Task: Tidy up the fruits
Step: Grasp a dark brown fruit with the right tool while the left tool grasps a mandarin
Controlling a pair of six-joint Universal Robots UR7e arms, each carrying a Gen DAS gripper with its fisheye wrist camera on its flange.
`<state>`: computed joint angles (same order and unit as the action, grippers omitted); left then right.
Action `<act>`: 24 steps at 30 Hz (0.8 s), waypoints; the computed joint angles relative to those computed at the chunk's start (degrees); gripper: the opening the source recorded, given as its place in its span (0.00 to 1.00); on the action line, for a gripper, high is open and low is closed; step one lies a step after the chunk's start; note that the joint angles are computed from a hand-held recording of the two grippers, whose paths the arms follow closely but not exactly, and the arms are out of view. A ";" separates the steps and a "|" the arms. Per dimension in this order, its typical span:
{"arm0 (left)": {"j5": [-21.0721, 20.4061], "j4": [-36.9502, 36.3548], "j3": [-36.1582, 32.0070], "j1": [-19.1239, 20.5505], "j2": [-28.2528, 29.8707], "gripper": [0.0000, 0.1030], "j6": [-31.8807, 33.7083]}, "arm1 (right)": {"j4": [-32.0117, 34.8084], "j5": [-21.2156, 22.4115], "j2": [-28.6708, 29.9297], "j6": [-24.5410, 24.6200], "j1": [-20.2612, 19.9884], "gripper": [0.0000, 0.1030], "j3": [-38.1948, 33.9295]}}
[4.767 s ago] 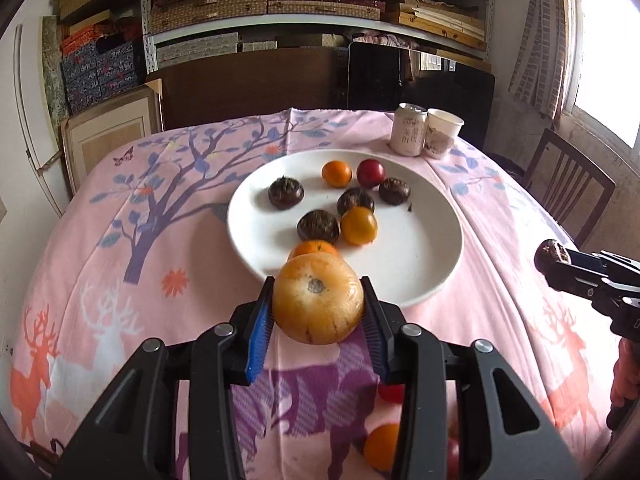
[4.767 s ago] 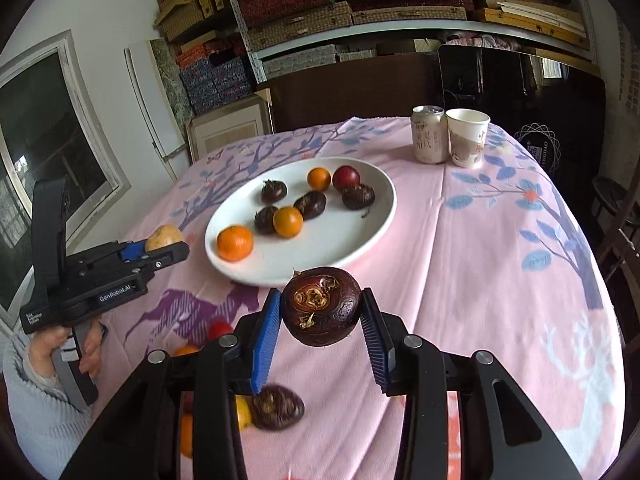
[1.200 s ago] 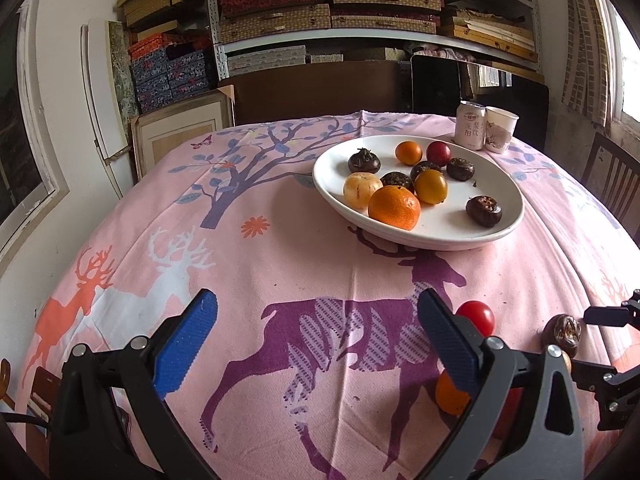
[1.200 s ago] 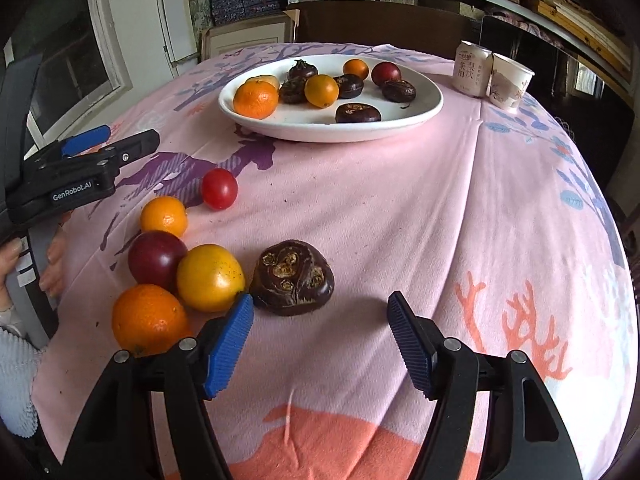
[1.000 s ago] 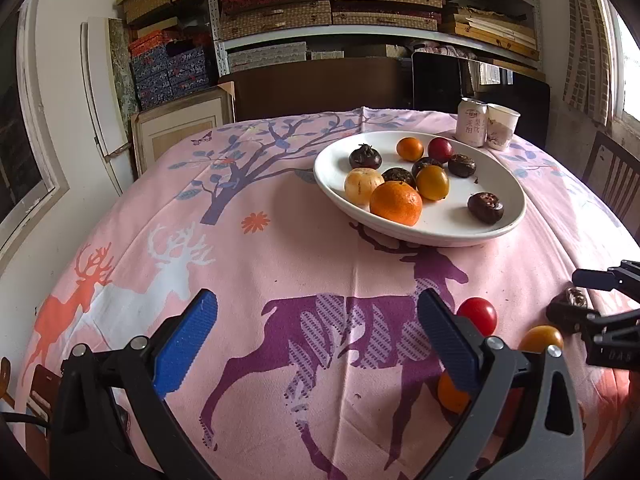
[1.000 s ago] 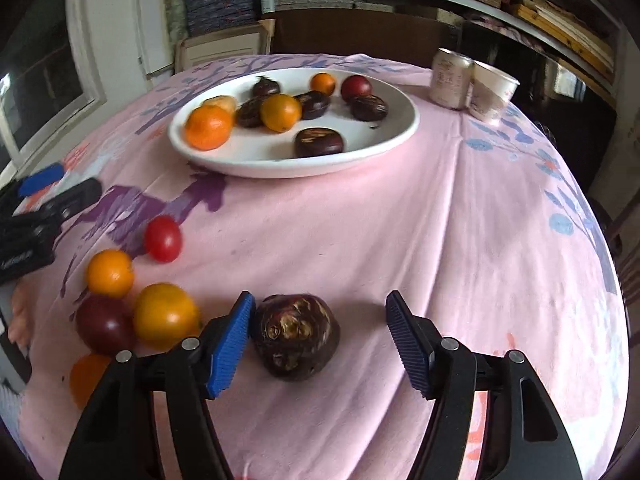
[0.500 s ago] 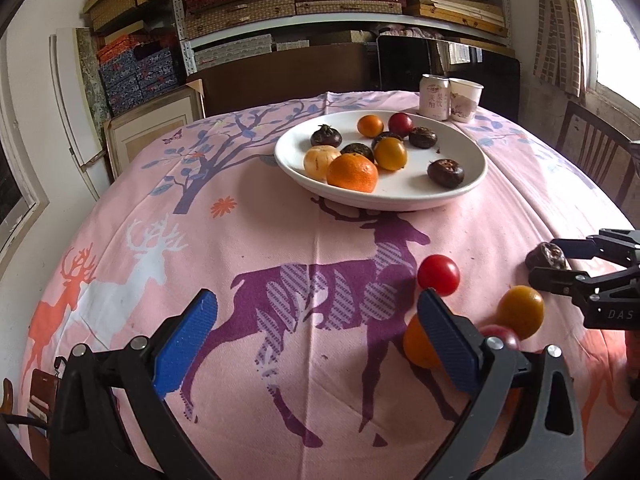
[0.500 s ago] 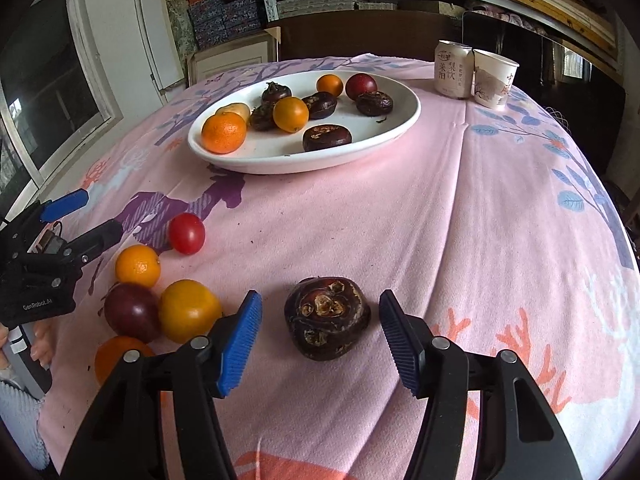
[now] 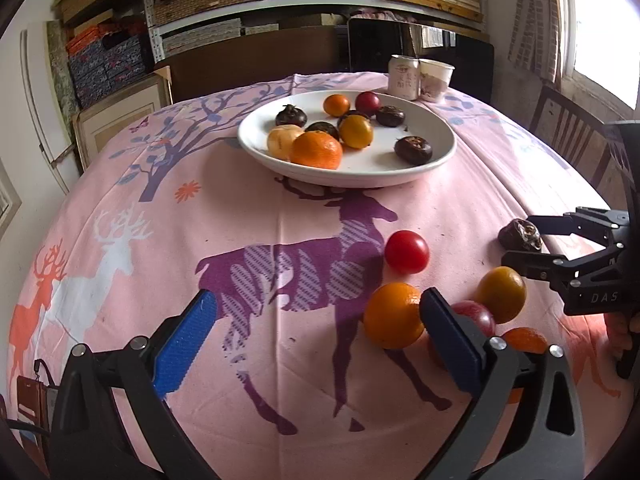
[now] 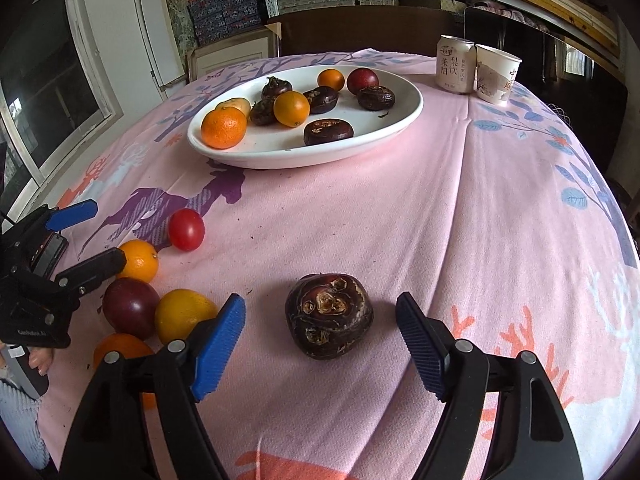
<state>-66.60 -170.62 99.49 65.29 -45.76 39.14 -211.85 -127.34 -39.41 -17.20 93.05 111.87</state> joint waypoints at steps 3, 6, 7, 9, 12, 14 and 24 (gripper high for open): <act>3.49 -5.28 0.62 0.22 0.00 0.96 0.99 | 0.14 0.27 -0.11 0.10 -0.06 0.77 0.05; 6.59 -7.46 0.92 0.24 -0.11 0.96 1.31 | 0.11 0.28 -0.10 0.09 -0.06 0.77 0.08; 6.04 -7.51 1.34 0.25 -0.45 0.96 1.53 | 0.09 0.29 -0.09 0.09 -0.04 0.78 0.09; 5.29 -9.71 2.88 -0.23 -0.87 0.96 4.09 | 0.13 0.30 -0.07 0.09 -0.06 0.79 0.07; 7.26 -13.60 4.90 -1.67 0.29 0.96 10.37 | 0.15 0.33 -0.08 0.10 -0.06 0.79 0.08; 9.05 -14.23 5.07 -2.34 1.43 0.96 13.17 | 0.12 0.31 -0.05 0.12 -0.03 0.79 0.06; 6.52 -6.47 -0.25 -1.28 3.13 0.74 9.52 | 0.17 0.29 -0.08 0.12 -0.04 0.79 0.06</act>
